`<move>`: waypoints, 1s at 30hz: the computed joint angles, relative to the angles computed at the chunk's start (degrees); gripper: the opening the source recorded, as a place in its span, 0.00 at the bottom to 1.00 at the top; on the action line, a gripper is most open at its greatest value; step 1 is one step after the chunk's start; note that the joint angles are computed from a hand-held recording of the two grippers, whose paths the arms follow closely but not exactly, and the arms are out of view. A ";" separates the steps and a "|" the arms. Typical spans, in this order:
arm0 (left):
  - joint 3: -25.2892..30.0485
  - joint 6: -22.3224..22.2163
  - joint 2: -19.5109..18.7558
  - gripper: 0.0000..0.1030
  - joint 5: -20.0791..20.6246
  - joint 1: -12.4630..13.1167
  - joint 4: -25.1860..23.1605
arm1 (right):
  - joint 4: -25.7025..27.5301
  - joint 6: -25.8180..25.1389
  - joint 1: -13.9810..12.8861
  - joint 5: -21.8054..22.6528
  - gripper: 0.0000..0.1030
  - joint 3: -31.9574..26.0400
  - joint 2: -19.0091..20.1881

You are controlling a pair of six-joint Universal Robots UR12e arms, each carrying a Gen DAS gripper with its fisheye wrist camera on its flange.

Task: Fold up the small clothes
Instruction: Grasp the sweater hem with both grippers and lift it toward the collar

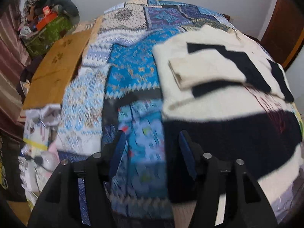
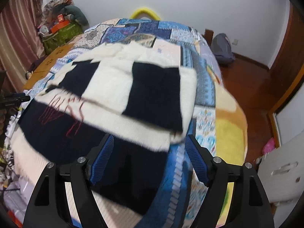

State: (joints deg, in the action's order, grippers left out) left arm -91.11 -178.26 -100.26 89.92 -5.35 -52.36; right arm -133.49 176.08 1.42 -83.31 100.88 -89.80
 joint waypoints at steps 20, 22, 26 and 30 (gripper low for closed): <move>-3.15 2.91 3.48 0.10 -7.20 -1.44 -2.79 | 3.19 0.75 -1.14 10.95 0.12 4.39 -2.65; -1.62 2.21 2.89 0.10 -8.24 -1.48 -1.99 | 2.56 0.64 -1.19 11.78 0.12 3.68 -2.21; 2.35 0.18 1.04 0.09 -11.22 -1.00 -0.54 | -0.37 2.01 -1.57 13.18 0.11 1.67 -1.10; 7.53 -2.58 -2.39 0.09 -10.78 -1.00 1.20 | -3.22 3.81 -1.61 13.22 0.11 -1.49 1.39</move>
State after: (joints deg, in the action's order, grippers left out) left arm -83.58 -180.84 -102.65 79.15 -6.34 -51.16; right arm -136.71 179.89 -0.19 -70.09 99.39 -88.40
